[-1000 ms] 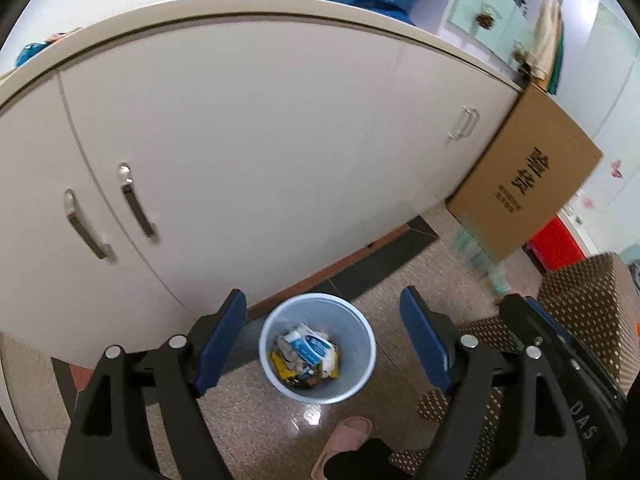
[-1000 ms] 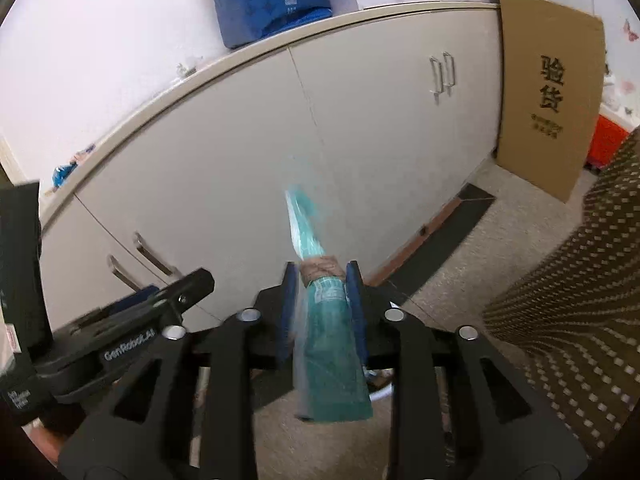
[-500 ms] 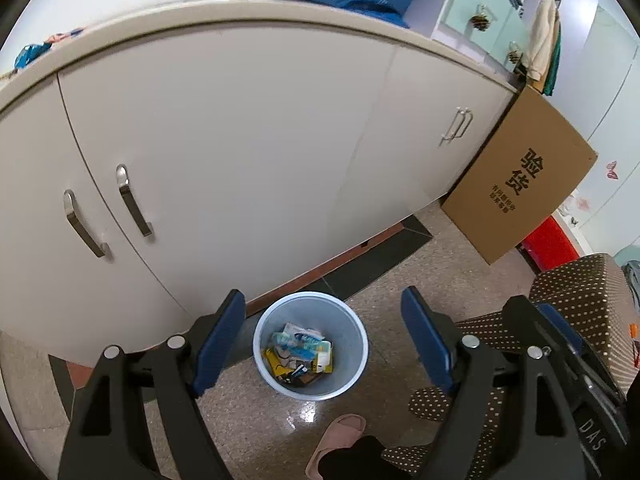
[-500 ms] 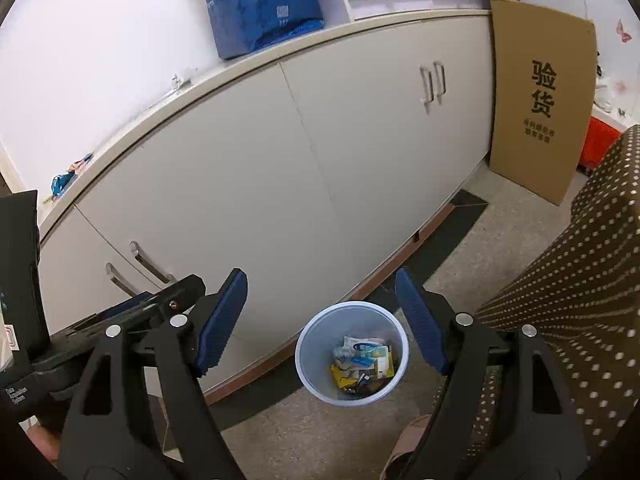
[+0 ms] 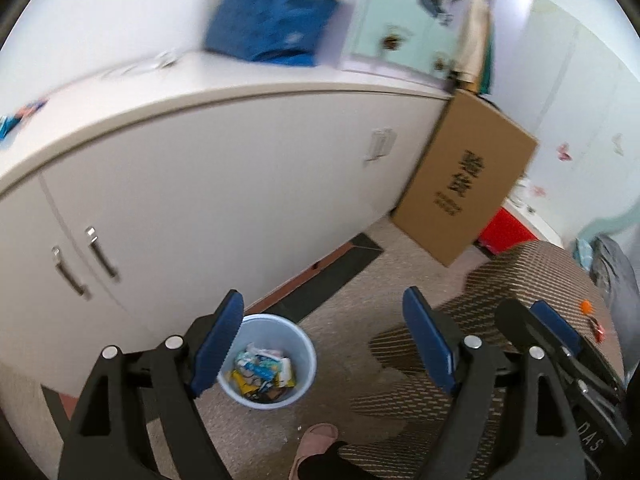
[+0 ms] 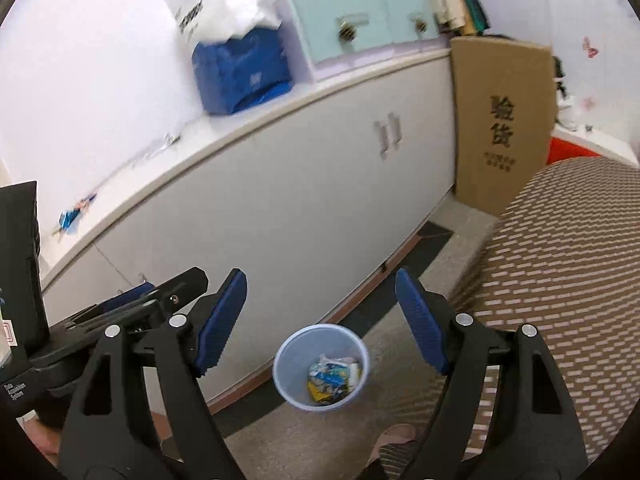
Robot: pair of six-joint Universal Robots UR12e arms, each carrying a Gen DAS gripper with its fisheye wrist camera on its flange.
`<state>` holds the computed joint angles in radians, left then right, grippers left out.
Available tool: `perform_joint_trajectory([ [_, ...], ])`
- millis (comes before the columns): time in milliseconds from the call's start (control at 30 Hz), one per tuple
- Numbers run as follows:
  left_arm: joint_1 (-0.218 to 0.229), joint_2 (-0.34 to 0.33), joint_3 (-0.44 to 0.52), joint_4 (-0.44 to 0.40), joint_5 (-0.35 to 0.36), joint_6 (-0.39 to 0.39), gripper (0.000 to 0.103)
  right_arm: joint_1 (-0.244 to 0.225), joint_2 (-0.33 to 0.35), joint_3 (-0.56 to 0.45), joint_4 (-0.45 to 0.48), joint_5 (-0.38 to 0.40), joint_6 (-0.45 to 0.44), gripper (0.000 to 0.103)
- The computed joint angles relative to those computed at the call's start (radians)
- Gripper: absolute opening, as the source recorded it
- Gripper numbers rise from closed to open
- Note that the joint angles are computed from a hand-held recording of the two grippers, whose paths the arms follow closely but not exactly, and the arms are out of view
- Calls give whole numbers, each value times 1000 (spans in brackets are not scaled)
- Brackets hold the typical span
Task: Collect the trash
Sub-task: 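Move both open tools back to the table, then grasp the orange lid with the left tool while the right tool grasps the red wrapper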
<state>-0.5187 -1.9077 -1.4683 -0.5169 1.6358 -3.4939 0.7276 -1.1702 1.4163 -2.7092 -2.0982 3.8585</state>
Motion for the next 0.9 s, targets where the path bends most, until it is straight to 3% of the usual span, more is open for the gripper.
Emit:
perform_joint_trajectory([
  [300, -109, -63, 128, -30, -47, 94, 84, 0, -197, 220, 13, -148, 52, 76],
  [500, -190, -154, 268, -133, -81, 181, 84, -21, -328, 356, 148, -235, 144, 76],
  [633, -232, -229, 382, -237, -97, 243, 84, -56, -402, 419, 276, -242, 218, 76],
  [767, -269, -297, 481, -309, -79, 293, 84, -109, -453, 459, 400, -195, 250, 76],
  [900, -292, -367, 584, -385, -26, 348, 84, -161, -476, 495, 416, -134, 242, 76],
])
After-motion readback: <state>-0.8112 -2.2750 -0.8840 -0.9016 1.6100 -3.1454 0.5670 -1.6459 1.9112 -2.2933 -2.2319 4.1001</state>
